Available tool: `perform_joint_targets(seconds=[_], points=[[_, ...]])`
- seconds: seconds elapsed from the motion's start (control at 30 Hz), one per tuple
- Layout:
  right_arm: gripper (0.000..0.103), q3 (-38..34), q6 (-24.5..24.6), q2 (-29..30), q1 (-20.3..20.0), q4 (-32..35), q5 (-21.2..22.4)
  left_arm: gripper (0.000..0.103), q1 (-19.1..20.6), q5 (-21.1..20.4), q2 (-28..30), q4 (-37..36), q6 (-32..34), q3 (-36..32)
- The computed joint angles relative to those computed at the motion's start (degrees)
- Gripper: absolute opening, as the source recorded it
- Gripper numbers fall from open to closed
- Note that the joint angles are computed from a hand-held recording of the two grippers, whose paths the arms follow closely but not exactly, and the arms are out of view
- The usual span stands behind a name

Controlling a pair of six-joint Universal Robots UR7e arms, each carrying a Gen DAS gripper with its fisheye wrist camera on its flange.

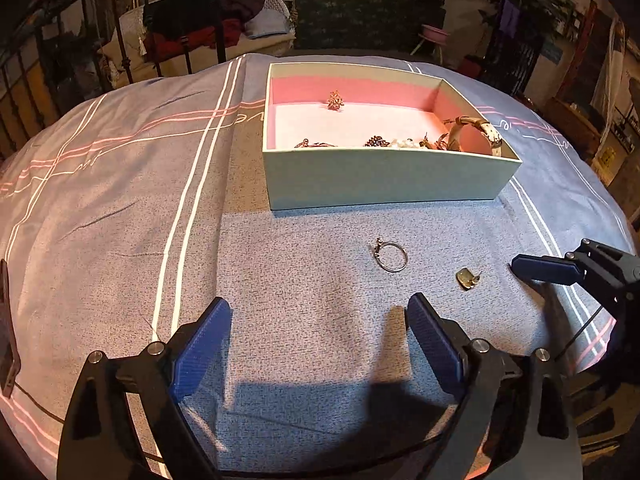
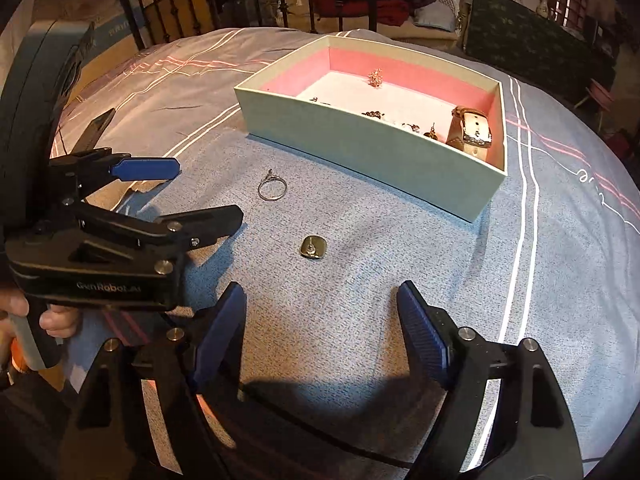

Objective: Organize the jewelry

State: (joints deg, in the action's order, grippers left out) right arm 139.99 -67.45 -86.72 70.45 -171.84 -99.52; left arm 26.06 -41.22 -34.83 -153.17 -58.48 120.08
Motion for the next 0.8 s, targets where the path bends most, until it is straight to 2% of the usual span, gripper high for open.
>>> perform_joint_targets(seconds=[0.13,0.2,0.23,0.3,0.33,0.37,0.43,0.8], points=[[0.067,-0.56,0.09,1.82,1.16,-1.35,-0.17,0.067,0.45,0.28,0.02,-1.35,3.7,-0.05],[0.06,-0.86,0.2,2.81,1.79,-2.17,-0.44,0.048,0.63,0.41,0.33,-2.36,6.29,-0.51],[0.052,-0.98,0.17,3.01,1.99,-2.1,-0.36,0.043,0.66,0.53,0.47,-2.38,7.11,-0.82],[0.036,-0.95,-0.12,3.11,2.22,-1.93,-0.13,0.023,0.67,0.29,0.68,-3.05,8.23,-1.21],[0.021,-0.86,-0.37,2.89,2.14,-1.67,0.1,0.02,0.67,0.16,0.79,-3.32,8.52,-1.36],[0.015,-0.73,-0.55,2.52,2.0,-1.39,0.24,0.016,0.66,0.07,0.87,-3.48,8.77,-1.46],[0.012,-0.63,-0.6,2.07,1.72,-0.95,0.55,0.014,0.45,0.38,1.06,-3.23,8.61,-1.59],[0.012,-0.38,-0.33,-0.46,0.46,1.67,2.71,0.013,-0.14,0.21,0.72,-2.27,7.22,-1.55]])
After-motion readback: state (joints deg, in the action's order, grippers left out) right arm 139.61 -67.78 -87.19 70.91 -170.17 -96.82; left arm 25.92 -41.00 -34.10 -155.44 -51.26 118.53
